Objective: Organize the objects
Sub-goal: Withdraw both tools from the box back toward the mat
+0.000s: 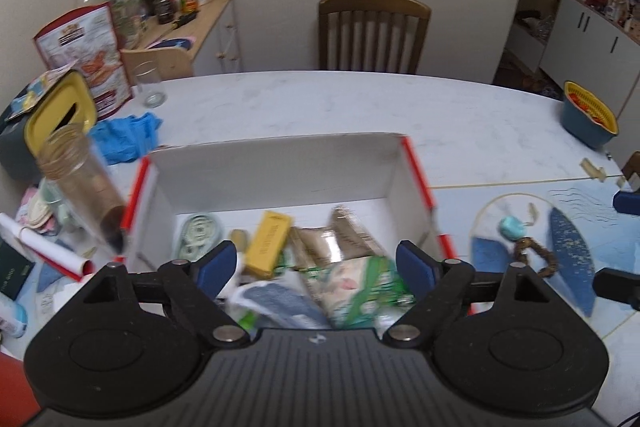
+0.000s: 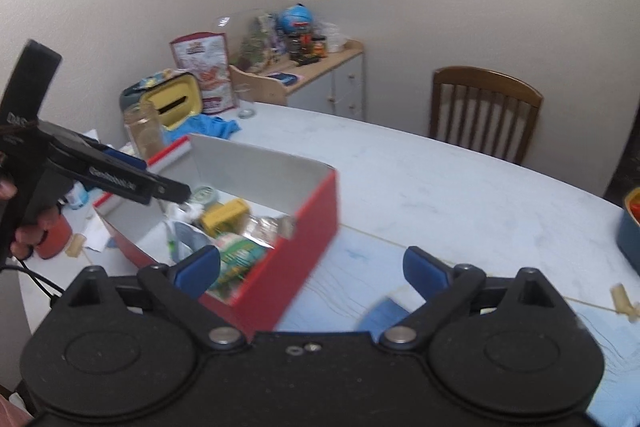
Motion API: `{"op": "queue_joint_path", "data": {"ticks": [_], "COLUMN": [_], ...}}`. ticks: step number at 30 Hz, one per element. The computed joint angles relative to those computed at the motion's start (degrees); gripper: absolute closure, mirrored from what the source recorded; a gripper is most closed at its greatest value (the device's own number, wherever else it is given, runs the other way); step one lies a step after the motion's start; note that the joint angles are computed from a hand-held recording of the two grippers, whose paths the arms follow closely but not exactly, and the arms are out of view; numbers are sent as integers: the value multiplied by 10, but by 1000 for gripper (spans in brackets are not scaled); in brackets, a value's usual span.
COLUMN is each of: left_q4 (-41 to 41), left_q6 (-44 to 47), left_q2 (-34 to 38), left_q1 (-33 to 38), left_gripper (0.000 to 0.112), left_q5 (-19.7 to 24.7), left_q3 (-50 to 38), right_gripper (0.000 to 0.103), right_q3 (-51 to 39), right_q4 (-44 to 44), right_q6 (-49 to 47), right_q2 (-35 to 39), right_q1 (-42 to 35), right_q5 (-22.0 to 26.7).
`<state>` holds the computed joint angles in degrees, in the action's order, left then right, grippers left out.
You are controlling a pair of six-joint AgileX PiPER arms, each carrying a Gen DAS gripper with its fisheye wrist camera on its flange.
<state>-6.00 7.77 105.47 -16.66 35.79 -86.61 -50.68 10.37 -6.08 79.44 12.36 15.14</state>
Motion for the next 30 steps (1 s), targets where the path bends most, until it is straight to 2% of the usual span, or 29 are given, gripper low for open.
{"op": "queue_joint_path", "data": {"ticks": [8,10,11,16,22,25,30], "left_q4": [-53,-44,-39,18,97,108,104], "left_q6": [-1,-18,-27,-98,-192,-217,-246], "left_q2": [24,37,46,99,190,240,331], "left_q1": [-72,-98,-111,-173,-223,-236,-241], "left_gripper": [19,16,11,10,10,10,10], "left_q5": [-16,-25,-28,-33,-15,11,82], "left_q3": [-12,-24,-31,-83,-178,-238,-369], "right_gripper": [5,5,6,6,12,17,23], "right_q3": [77,89,95,117,110,96,60], "right_q4": [147,188,209,346,497,561,651], "right_q6": [-194,-247,-274,-452,-637,-714,-797], "right_q2": [-35,-33,-30,-7,74,119,187], "right_q1": [-95,-120,-133,-202,-250,-263,-270], "right_q5": [7,8,8,14,-4,-4,4]}}
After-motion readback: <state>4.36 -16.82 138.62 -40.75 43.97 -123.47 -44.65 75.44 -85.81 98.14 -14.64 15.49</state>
